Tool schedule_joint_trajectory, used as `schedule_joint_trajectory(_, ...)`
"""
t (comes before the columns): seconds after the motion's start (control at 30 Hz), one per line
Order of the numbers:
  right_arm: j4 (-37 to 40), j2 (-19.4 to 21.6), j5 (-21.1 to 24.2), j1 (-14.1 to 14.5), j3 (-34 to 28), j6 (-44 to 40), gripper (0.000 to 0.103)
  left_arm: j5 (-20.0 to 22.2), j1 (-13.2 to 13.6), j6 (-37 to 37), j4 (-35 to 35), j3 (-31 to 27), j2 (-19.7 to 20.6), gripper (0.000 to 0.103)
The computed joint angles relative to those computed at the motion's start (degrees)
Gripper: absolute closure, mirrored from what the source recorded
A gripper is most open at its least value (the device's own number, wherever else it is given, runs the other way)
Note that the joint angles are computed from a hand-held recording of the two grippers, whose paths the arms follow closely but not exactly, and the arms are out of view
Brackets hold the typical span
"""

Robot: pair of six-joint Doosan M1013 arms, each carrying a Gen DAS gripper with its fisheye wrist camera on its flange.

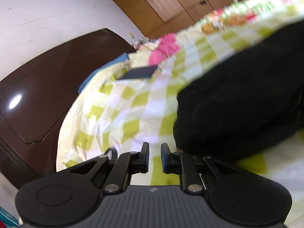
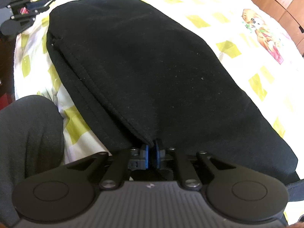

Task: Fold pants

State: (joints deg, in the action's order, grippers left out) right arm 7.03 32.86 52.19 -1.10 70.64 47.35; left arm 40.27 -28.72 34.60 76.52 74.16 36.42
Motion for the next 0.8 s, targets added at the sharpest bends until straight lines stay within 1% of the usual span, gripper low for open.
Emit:
schedule_joint_trajectory(0.07,0.3,-0.2,-0.9,0.0,0.6,0.3,0.091,-2.0,-0.2,-2.2,0.6,-0.1,-0.3,0.072)
schedule_joint_trajectory(0.1,1.0,-0.3,-1.4,-0.2,0.9,0.8,0.091,-3.3,-0.4,-1.3,-0.4,-0.4,-0.2,0.072)
schedule_joint_trajectory(0.13,1.9,-0.3,-1.6,-0.5,1.0,1.1,0.091,-4.6,-0.6,1.5,-2.6,-0.9,0.1,0.072)
schedule_joint_trajectory(0.17,2.9,-0.5,-2.0,-0.9,1.3,1.5,0.090,-5.2,-0.7,6.7,-6.7,-1.7,0.6,0.072)
schedule_joint_trajectory(0.2,3.9,-0.8,-2.3,-1.3,1.5,1.7,0.087,-4.9,-0.8,14.0,-12.8,-2.9,1.3,0.072)
schedule_joint_trajectory(0.23,4.7,-1.1,-2.6,-1.6,1.8,2.2,0.082,-3.6,-0.9,19.9,-17.4,-4.0,2.1,0.072)
schedule_joint_trajectory(0.27,5.7,-1.5,-2.8,-2.1,2.2,2.5,0.080,-2.6,-1.1,22.8,-19.0,-4.4,2.5,0.072)
schedule_joint_trajectory(0.33,8.3,-2.6,-3.4,-3.3,3.2,2.9,0.077,-1.9,-1.8,23.1,-16.6,-3.8,2.2,0.072)
schedule_joint_trajectory(0.43,11.8,-4.2,-5.2,-5.9,4.4,4.8,0.073,-0.7,-2.0,21.8,-18.6,-5.2,1.8,0.072)
schedule_joint_trajectory(0.5,12.0,-5.1,-7.7,-7.7,5.2,8.6,0.070,-1.0,-2.7,20.4,-17.8,-6.3,1.8,0.072)
schedule_joint_trajectory(0.57,10.5,-5.2,-11.0,-9.7,5.7,14.8,0.068,-3.3,-3.5,21.1,-18.2,-7.4,1.9,0.072)
schedule_joint_trajectory(0.63,6.6,-4.4,-13.4,-11.6,5.0,24.1,0.067,-6.7,-4.2,25.9,-23.9,-9.8,2.9,0.072)
schedule_joint_trajectory(0.7,4.7,-2.9,-13.9,-13.3,3.1,32.4,0.067,-9.7,-5.1,32.1,-30.9,-12.5,4.3,0.072)
schedule_joint_trajectory(0.77,4.0,-0.8,-14.0,-15.0,0.3,39.6,0.066,-11.9,-6.0,40.6,-40.4,-15.4,6.0,0.072)
schedule_joint_trajectory(0.8,3.2,0.3,-14.2,-15.4,-1.1,43.2,0.063,-12.4,-6.5,45.0,-45.1,-17.2,7.1,0.072)
